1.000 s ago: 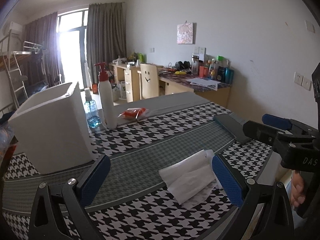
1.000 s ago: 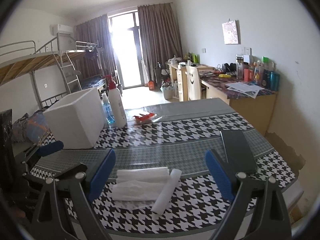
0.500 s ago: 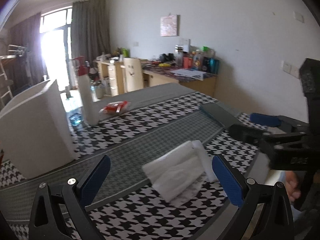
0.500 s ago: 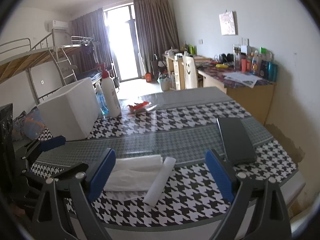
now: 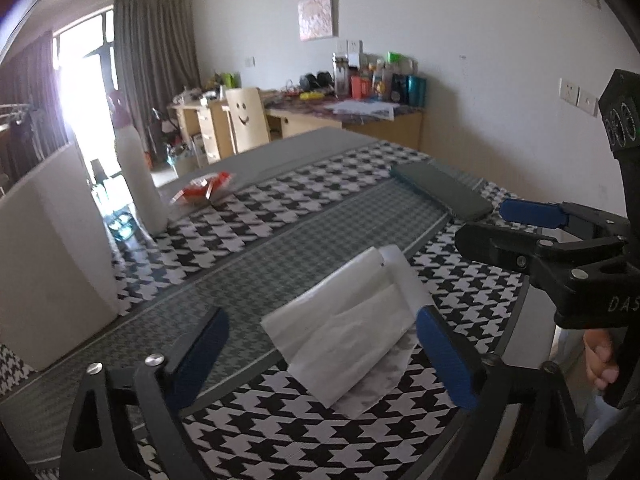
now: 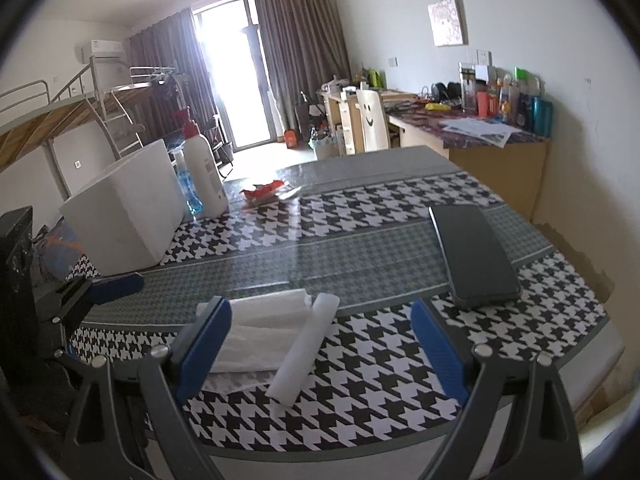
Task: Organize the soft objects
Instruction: 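Lower both tools toward the white tissues lying on the table, then close the left tool on the white tissue while the right tool grips the white roll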
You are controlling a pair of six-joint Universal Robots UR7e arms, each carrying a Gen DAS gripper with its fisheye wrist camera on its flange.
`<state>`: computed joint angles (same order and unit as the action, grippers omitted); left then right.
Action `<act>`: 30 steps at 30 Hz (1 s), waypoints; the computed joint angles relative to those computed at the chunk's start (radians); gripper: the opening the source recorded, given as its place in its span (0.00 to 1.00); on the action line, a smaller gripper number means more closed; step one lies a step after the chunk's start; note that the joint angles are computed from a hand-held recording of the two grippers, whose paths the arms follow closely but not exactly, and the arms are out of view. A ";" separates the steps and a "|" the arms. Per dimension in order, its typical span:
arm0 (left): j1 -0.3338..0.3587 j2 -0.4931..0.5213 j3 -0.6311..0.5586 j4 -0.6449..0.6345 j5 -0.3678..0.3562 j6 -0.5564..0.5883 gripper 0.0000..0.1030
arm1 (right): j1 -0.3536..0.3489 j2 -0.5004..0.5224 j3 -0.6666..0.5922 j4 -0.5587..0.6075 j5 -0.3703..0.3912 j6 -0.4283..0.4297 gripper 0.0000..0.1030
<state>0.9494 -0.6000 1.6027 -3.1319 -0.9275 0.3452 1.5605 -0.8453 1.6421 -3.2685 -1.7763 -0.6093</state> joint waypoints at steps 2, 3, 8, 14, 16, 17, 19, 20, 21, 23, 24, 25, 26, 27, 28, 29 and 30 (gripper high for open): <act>0.005 0.005 -0.010 0.026 -0.003 -0.010 0.86 | -0.003 0.005 -0.006 0.010 -0.004 0.005 0.91; 0.007 0.009 -0.017 0.039 0.000 -0.010 0.84 | -0.005 0.007 -0.009 0.017 -0.004 0.007 0.91; 0.013 0.017 -0.032 0.079 -0.008 -0.003 0.80 | -0.013 0.018 -0.022 0.045 -0.009 0.012 0.91; 0.015 0.034 -0.055 0.111 -0.005 0.012 0.72 | -0.013 0.029 -0.040 0.090 -0.034 0.013 0.91; 0.019 0.035 -0.062 0.141 -0.010 0.006 0.70 | -0.012 0.030 -0.043 0.102 -0.038 0.014 0.91; 0.021 0.035 -0.067 0.157 -0.015 0.004 0.68 | -0.013 0.029 -0.043 0.106 -0.036 0.014 0.91; 0.024 0.040 -0.076 0.175 -0.016 0.003 0.66 | -0.015 0.029 -0.045 0.119 -0.031 0.016 0.91; 0.024 0.042 -0.080 0.183 -0.014 0.001 0.64 | -0.015 0.032 -0.049 0.124 -0.033 0.017 0.91; 0.025 0.045 -0.085 0.199 -0.011 0.001 0.62 | -0.017 0.034 -0.051 0.127 -0.035 0.019 0.91; 0.025 0.049 -0.090 0.213 -0.005 0.001 0.57 | -0.018 0.037 -0.056 0.134 -0.034 0.026 0.91; 0.025 0.052 -0.092 0.219 0.001 0.007 0.55 | -0.020 0.037 -0.058 0.136 -0.033 0.028 0.91; 0.025 0.052 -0.092 0.224 0.003 0.007 0.53 | -0.021 0.038 -0.059 0.141 -0.032 0.030 0.91; 0.025 0.052 -0.094 0.235 0.001 0.002 0.52 | -0.022 0.038 -0.061 0.145 -0.030 0.031 0.91; 0.026 0.051 -0.096 0.243 -0.002 -0.001 0.52 | -0.023 0.039 -0.061 0.147 -0.030 0.033 0.91; 0.028 0.050 -0.096 0.245 -0.005 -0.002 0.52 | -0.023 0.040 -0.062 0.151 -0.029 0.035 0.91; 0.029 0.049 -0.096 0.249 -0.009 -0.004 0.52 | -0.024 0.040 -0.063 0.157 -0.028 0.033 0.91; 0.031 0.047 -0.099 0.257 -0.014 -0.011 0.51 | -0.024 0.042 -0.065 0.161 -0.027 0.033 0.90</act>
<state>0.9802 -0.5526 1.5041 -2.8746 -0.9416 0.3344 1.5368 -0.8038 1.5773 -3.1071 -1.8033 -0.5759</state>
